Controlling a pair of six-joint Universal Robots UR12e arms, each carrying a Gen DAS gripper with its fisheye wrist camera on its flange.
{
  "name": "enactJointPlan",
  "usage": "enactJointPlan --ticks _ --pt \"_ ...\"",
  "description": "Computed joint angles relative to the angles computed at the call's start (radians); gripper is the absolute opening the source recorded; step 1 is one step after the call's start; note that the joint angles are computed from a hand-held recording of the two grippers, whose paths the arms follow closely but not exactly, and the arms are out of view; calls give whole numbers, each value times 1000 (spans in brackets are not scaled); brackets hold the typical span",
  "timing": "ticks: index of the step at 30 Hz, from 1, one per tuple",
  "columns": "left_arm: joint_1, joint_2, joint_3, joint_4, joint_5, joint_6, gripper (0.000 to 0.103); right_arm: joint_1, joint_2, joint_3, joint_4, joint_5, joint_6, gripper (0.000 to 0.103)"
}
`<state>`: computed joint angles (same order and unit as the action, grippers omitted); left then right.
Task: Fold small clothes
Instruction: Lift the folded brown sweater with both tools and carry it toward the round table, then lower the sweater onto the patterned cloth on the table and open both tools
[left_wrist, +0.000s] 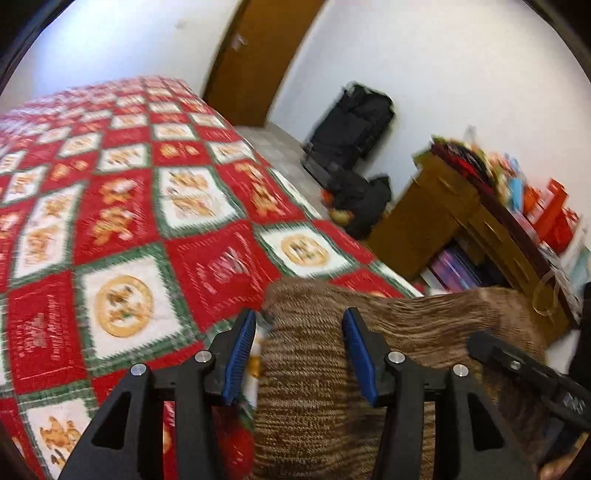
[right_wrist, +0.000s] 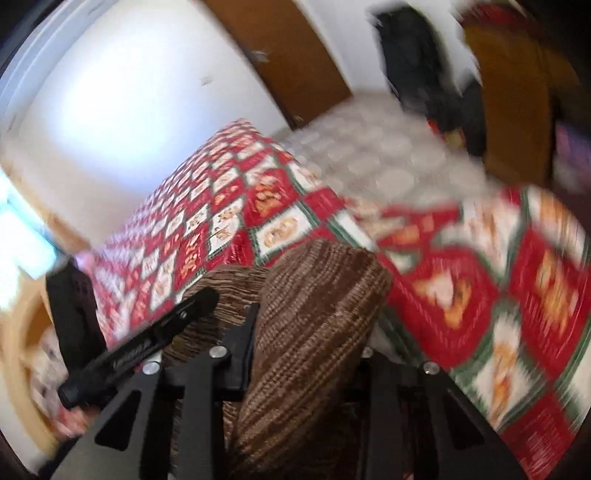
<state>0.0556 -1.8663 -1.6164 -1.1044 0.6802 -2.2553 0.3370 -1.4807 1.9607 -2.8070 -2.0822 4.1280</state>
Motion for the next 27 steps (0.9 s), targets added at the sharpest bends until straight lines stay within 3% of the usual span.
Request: enactJointPlan --ticks 2,4,6,9,13,16,21,24,27 --pt "-9 10 -33 130 31 -63 51 16 14 -27 32 -67 -110 32" --pt "-26 15 -44 186 96 -84 51 18 28 -49 96 -123 -176 31" --pt "-37 16 -45 189 135 -67 51 -6 28 -34 106 -91 -162 31" --pt "-44 13 -38 190 169 -55 51 -35 13 10 20 -19 -132 30" --pt "-36 30 -50 218 172 -13 59 -26 -3 17 48 -41 -103 39" --pt "-25 48 -79 303 178 0 62 6 -18 17 82 -114 -31 39" --pt "-5 66 -102 359 183 24 63 106 -12 -52 339 -367 112 42" --pt "13 83 -124 373 177 45 63 162 11 -96 418 -428 111 37" --pt "30 97 -140 366 160 56 63 199 45 -129 404 -416 65 31"
